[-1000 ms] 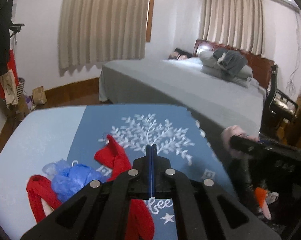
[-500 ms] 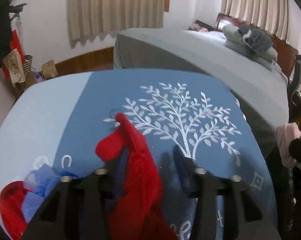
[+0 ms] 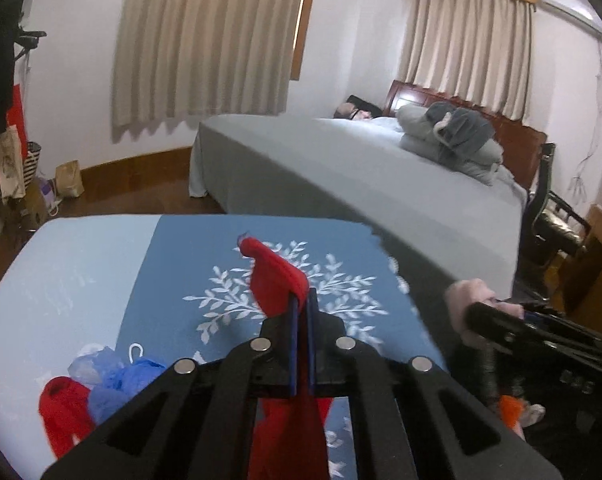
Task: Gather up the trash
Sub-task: 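Grasp the red cloth with the left gripper while the right holds the pink cloth, then carry the pink and red cloths over the bin and release both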
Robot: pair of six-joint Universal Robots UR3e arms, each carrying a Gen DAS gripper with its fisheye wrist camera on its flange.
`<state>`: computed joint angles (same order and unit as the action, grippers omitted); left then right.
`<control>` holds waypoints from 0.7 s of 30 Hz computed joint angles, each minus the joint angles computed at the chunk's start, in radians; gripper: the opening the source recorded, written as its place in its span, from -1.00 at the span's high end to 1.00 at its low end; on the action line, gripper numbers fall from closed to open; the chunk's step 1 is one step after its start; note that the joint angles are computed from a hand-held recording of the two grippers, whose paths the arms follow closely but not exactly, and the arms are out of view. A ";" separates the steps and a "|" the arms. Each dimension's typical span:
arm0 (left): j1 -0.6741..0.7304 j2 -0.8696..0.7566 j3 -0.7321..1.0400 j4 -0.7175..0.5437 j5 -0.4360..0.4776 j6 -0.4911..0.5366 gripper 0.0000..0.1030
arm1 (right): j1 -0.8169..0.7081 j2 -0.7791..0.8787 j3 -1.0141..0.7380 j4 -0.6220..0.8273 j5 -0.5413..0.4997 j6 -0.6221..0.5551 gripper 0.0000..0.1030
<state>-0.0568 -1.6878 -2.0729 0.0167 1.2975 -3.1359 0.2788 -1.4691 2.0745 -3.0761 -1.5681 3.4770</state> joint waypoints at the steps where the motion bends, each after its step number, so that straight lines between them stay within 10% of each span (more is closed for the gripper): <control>1: -0.004 0.014 -0.001 -0.008 -0.001 -0.001 0.93 | 0.000 -0.022 0.011 0.003 -0.003 -0.004 0.33; 21: -0.238 0.174 0.081 -0.129 0.000 -0.113 0.93 | -0.251 -0.751 0.276 0.392 0.053 -0.132 0.33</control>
